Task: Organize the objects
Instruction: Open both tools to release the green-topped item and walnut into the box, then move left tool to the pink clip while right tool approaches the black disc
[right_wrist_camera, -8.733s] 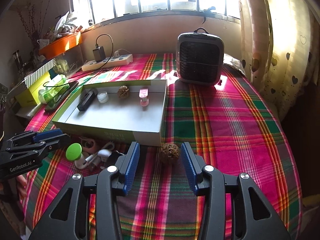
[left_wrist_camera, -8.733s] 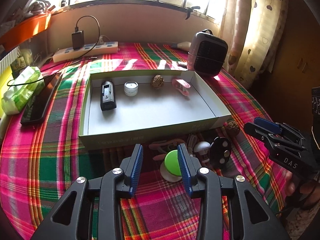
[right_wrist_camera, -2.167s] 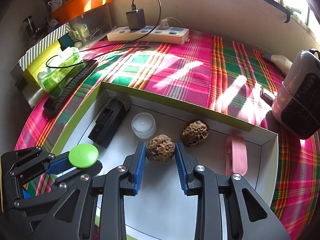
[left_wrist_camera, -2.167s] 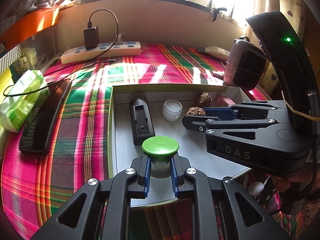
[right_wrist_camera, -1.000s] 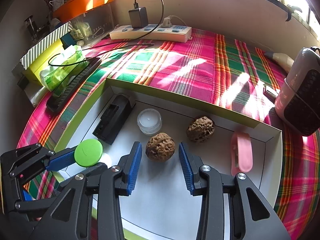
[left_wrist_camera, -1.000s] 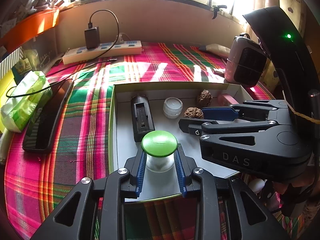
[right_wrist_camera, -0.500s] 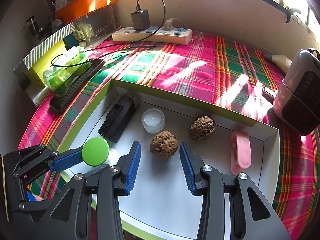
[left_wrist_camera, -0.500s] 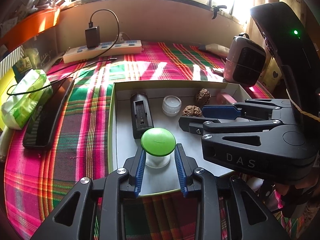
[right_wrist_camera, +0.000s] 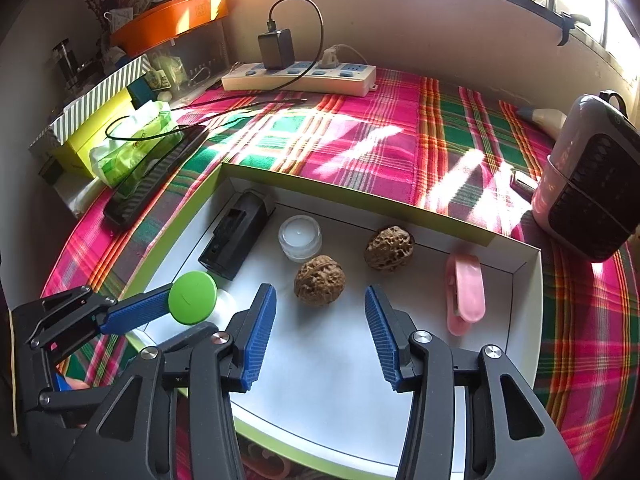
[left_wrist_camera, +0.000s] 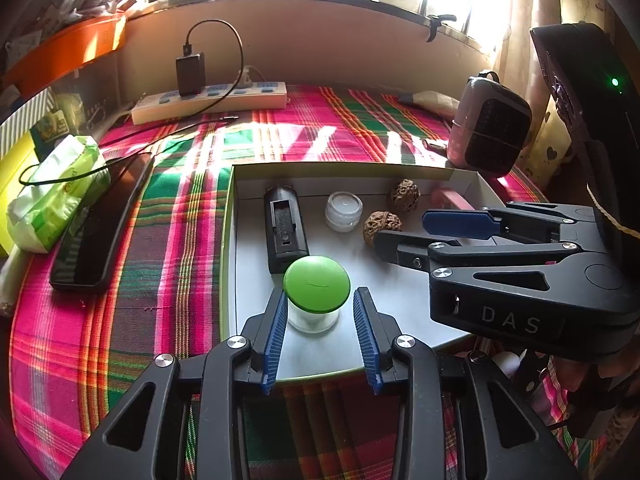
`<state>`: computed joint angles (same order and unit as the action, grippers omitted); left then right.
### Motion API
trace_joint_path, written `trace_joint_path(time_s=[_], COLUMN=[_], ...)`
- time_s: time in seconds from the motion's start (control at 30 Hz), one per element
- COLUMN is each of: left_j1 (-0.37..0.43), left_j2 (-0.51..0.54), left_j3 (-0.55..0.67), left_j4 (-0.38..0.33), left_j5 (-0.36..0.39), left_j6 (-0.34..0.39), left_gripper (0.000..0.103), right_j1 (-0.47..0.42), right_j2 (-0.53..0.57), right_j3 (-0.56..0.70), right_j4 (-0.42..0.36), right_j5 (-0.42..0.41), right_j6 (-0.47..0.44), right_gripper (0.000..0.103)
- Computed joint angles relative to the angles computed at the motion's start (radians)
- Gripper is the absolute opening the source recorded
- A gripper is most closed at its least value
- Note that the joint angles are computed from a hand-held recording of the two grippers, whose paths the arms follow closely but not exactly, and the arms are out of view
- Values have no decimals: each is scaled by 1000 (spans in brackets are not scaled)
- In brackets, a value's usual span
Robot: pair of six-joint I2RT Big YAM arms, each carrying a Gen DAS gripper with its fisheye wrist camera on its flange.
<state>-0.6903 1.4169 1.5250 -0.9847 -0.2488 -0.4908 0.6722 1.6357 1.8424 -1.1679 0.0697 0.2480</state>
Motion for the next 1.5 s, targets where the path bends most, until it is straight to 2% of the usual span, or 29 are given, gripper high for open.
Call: trace_joint_path(time_s=[0.23,1.0,1.3,1.5], left_j1=[-2,-62,-91,-106], left_j2=[-12,-95,-120,-125], left_j3=[-4,-51,-70,-88], left_j4=[-8,9,20,32], left_j5=[-15,-66,-71,-44], left_j6=[-15,-51,-51,-47], left_gripper=[37,37,37,37], right_j1=[0,11,25,36], right_j2=[-30,-203,-271,-325], right_j3=[-29,-203,-274,-327], right_j4=[16,96,127,142], right_j5=[-2,27,67,108], right_j6=[12,87,106,123], right_gripper=[48,48,48,48])
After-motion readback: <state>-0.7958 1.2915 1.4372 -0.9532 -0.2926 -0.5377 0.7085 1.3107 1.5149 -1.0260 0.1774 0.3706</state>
